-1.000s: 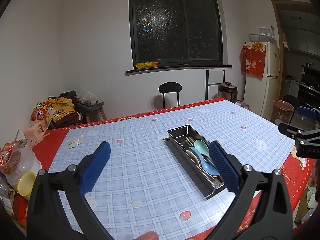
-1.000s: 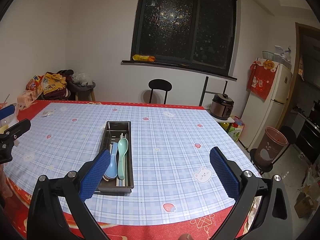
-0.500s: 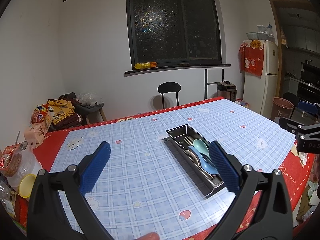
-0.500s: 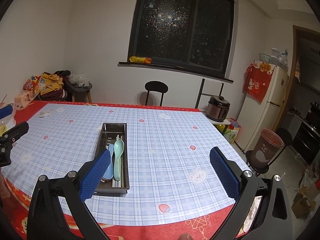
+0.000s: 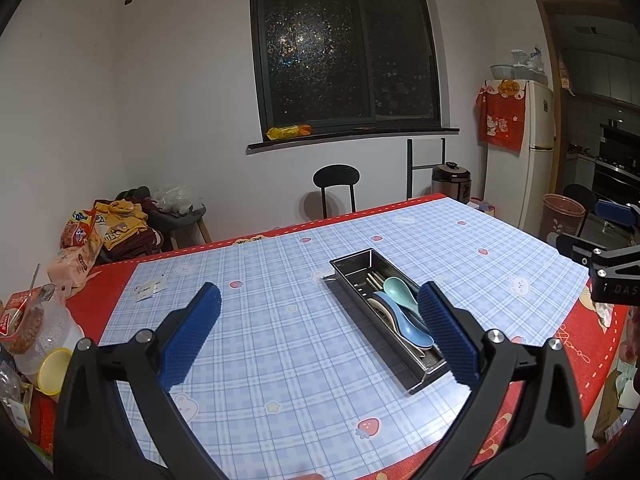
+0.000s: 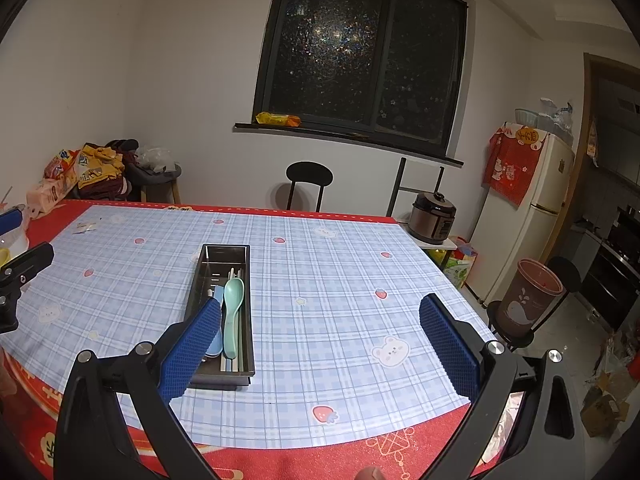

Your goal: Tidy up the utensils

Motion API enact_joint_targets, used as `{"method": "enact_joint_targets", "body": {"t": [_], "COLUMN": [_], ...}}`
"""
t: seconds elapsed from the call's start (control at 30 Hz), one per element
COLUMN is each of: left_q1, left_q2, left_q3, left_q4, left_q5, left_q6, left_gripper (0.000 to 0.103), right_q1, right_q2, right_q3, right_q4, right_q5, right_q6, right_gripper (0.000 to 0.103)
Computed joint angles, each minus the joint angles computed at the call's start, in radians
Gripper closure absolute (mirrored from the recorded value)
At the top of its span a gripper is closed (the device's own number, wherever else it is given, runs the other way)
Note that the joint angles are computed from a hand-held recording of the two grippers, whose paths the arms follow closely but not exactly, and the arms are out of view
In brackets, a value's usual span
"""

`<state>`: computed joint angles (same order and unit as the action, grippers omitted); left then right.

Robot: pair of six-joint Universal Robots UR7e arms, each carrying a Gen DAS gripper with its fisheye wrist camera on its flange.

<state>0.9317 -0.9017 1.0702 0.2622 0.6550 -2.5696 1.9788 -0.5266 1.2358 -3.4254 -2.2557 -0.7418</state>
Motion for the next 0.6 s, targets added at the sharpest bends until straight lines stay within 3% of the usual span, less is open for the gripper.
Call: {"method": "enact_joint_targets", "body": {"t": [0.6], "left_q1": [0.012], "left_q2": [0.003], "left_q3": [-0.013], "left_q4": [0.032], "left_q5": [0.003], "left_q6": [-0.034], "left_gripper": [0.006], "right_q1": [-0.003], "right_q2": [-0.004], "right_q3": [0.008], "right_q4": [0.004], "right_q5": [0.003], "right_q6": [0.005], "right_gripper": [0.006]}}
